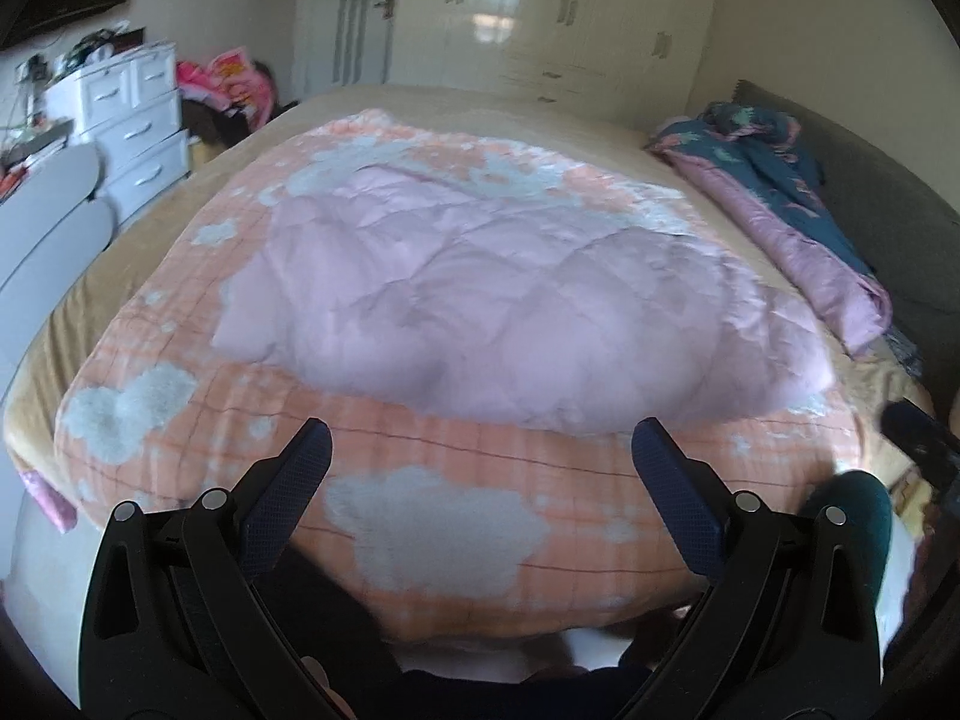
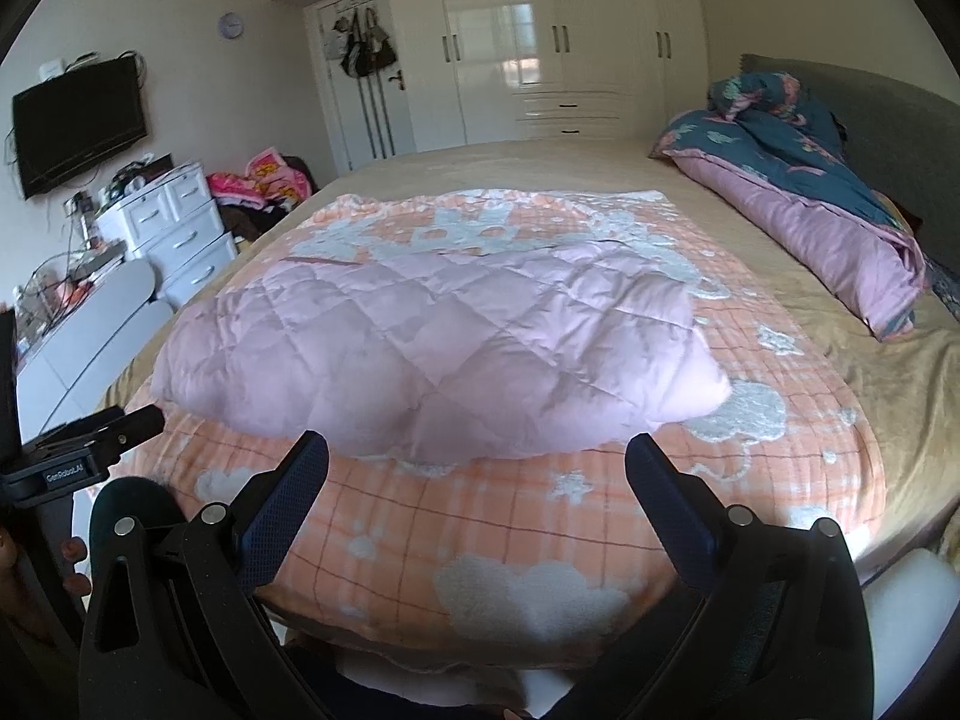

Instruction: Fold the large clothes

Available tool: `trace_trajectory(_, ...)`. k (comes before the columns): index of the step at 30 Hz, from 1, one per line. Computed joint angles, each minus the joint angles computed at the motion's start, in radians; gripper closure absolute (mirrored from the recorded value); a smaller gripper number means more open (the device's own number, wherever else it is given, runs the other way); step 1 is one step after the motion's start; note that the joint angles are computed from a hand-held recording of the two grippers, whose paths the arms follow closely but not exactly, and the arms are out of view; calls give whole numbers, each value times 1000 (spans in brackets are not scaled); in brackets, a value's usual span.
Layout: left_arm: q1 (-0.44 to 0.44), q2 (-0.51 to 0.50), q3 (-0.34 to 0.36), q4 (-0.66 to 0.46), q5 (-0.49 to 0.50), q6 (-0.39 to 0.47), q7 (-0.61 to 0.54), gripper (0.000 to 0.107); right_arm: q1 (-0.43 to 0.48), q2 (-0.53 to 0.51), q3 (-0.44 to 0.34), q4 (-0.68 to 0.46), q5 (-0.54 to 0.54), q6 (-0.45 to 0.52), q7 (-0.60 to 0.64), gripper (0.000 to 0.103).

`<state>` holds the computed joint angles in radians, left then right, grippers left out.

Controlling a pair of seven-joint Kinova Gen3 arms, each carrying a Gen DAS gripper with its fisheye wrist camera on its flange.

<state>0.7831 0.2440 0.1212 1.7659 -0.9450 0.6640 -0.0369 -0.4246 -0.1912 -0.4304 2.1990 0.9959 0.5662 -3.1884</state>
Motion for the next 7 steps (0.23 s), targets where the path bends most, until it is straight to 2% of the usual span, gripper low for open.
trace_trajectory(3,-86,0,-15,2,98,-17,-54,14,47,-50,6,49,9,57,-70,4)
trace_trajectory(6,-151,9,-78,5,118,7,-44,14,133,-110,52,131,-16,145,-119,4)
trace_trajectory(7,-180,16,-97,2,115,13,-48,14,175,-124,90,168,-28,168,-125,4)
